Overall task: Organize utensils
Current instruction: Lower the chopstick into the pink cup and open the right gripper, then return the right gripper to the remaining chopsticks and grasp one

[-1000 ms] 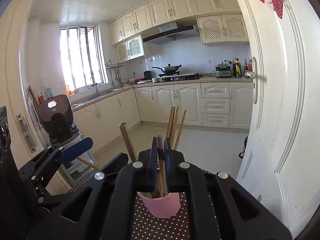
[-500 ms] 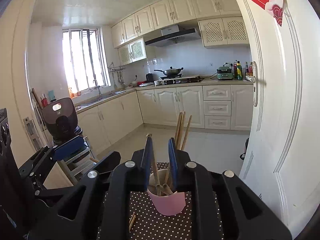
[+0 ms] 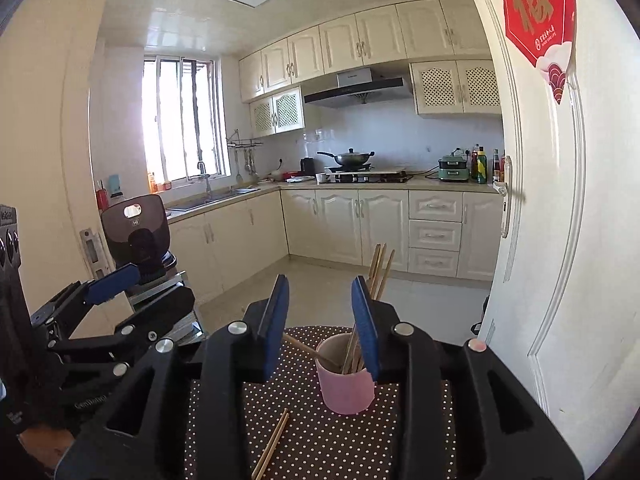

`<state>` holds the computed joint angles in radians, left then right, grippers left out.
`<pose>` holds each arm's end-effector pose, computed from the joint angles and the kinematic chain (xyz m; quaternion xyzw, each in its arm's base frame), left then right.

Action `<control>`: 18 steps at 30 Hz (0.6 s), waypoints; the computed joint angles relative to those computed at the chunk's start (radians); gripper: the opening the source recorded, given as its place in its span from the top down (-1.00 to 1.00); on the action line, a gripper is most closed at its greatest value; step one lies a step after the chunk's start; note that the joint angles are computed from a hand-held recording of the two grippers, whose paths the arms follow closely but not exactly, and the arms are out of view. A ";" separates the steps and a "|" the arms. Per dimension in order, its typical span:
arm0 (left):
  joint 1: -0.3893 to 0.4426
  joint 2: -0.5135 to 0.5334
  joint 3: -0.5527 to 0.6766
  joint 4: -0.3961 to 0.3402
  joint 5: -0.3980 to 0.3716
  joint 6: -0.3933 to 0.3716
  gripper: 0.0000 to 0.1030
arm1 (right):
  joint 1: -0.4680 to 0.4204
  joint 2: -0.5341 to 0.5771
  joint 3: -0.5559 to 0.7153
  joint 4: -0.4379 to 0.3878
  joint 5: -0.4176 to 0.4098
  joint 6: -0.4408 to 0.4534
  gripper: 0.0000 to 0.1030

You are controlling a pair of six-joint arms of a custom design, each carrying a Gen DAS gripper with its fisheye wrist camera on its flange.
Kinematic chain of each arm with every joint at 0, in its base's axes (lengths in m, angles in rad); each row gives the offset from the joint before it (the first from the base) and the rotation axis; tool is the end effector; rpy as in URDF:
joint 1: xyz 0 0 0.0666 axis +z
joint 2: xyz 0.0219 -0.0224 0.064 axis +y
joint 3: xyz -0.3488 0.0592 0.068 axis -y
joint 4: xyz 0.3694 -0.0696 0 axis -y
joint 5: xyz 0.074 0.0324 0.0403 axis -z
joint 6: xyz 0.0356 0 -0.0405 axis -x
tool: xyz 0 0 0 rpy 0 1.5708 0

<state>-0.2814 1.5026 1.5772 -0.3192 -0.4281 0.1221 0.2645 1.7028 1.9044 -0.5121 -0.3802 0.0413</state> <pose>0.5204 -0.1355 0.4848 -0.0691 0.7781 0.0435 0.6229 0.5748 0.1690 0.5085 -0.2309 0.7672 0.2162 0.5580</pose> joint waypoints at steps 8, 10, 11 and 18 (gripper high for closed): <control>0.015 -0.094 -0.123 -0.044 0.018 0.037 -0.72 | 0.017 -0.076 -0.117 -0.008 0.006 0.050 0.36; 0.024 -0.100 -0.139 -0.072 0.046 0.061 -0.72 | 0.026 -0.082 -0.141 -0.021 0.010 0.066 0.35; 0.030 -0.103 -0.149 -0.081 0.058 0.070 -0.72 | 0.032 -0.081 -0.151 -0.027 0.014 0.074 0.34; 0.057 -0.052 -0.147 -0.215 0.110 0.095 -0.72 | 0.076 -0.033 -0.191 -0.093 0.055 0.115 0.34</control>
